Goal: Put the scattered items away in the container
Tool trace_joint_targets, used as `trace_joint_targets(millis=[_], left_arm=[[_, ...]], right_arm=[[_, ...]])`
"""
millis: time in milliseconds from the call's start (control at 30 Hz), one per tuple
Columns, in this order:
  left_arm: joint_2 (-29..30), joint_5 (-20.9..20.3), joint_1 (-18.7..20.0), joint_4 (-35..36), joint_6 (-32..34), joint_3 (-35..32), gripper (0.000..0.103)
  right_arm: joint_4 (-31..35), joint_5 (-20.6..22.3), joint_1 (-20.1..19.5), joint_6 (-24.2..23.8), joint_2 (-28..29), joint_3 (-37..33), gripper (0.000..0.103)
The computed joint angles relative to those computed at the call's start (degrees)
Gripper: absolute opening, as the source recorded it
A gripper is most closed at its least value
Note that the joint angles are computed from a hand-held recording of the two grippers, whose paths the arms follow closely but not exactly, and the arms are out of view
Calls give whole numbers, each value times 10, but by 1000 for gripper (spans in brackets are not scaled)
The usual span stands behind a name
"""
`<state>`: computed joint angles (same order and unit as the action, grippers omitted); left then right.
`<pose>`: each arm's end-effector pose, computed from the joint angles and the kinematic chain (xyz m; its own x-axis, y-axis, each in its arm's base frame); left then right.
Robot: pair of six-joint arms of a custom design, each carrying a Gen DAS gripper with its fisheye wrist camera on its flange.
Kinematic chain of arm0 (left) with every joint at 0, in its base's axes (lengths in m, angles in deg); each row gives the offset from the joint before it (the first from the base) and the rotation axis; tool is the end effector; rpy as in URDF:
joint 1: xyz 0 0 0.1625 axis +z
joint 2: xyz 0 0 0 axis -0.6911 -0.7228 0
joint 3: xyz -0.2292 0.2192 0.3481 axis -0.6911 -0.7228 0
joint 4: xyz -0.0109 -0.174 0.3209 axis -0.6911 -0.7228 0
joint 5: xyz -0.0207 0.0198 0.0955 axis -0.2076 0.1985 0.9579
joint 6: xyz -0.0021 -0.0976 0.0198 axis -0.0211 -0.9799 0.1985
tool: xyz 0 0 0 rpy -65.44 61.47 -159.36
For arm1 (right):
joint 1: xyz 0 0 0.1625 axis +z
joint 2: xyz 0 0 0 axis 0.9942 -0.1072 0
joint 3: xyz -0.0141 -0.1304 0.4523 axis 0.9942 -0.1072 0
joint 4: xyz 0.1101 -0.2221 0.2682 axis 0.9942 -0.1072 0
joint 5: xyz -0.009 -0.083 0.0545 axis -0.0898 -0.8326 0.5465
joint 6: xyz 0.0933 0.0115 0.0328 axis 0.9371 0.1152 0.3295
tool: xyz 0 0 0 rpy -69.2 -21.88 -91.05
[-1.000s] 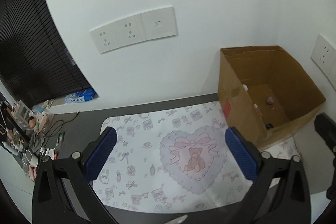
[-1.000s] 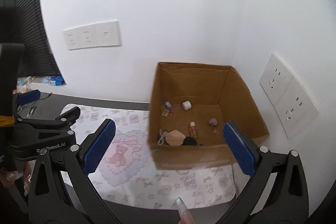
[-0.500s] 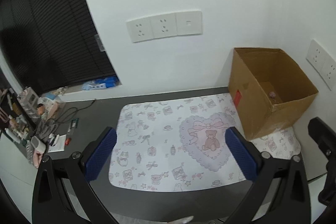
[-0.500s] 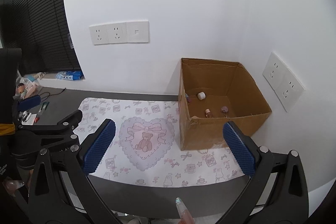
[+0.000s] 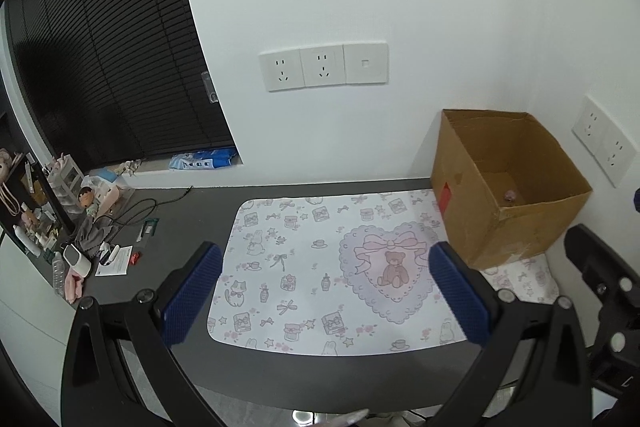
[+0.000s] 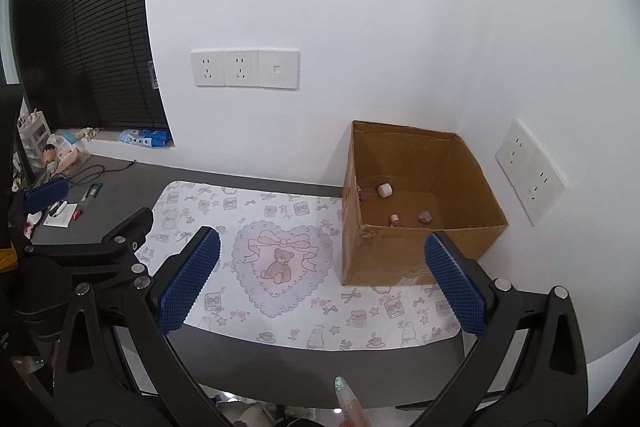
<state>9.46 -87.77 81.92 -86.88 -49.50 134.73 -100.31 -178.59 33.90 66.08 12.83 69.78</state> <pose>-0.4736 -0.6334 0.2202 -0.5595 0.4440 -0.6998 0.7750 0.5796 -0.2519 0.3246 -0.5255 0.4527 -0.6215 0.3069 0.7208 -0.4302 0.6352 -0.6414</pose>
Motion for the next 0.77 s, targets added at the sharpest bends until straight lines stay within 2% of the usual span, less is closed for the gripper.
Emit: trace_joint_targets(millis=[500, 767], left_arm=[[9, -12, -27, -2, -31, 8, 103], [16, 17, -39, -21, -30, 19, 103]], right_arm=[[-3, -10, -4, -23, -38, 20, 103], [-2, -6, -11, -23, -55, 30, 103]])
